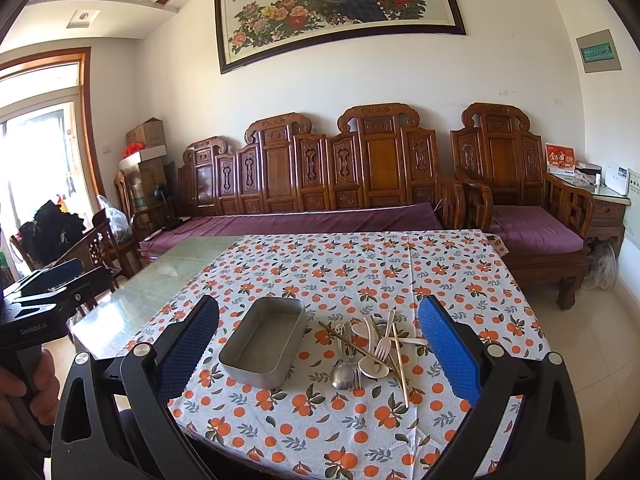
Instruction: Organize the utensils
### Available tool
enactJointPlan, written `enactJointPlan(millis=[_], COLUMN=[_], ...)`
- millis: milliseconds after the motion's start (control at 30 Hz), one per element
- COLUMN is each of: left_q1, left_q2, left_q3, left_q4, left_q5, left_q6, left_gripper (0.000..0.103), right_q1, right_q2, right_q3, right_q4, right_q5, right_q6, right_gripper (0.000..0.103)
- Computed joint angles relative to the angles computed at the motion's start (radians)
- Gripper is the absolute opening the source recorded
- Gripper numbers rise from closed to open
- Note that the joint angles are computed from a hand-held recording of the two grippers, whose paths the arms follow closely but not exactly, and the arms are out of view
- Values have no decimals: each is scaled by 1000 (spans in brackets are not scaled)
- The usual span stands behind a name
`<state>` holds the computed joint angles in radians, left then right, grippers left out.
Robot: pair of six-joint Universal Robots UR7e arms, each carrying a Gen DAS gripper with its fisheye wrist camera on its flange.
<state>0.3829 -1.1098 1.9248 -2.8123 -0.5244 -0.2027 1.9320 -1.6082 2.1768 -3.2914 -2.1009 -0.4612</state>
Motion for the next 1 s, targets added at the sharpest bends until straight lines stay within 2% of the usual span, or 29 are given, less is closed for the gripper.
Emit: enactJointPlan(millis=[1000], left_q1=[-9], left_q2=[-6], left_q3=[1], left_q4=[7], left_q5=[3], left_q6=[-5], left_gripper=[96], right_q1=[9], right_q2=[6], right_q3=[-4], right_q4=[-1], right_q5=[-5], right_q6=[6], right_gripper=[100])
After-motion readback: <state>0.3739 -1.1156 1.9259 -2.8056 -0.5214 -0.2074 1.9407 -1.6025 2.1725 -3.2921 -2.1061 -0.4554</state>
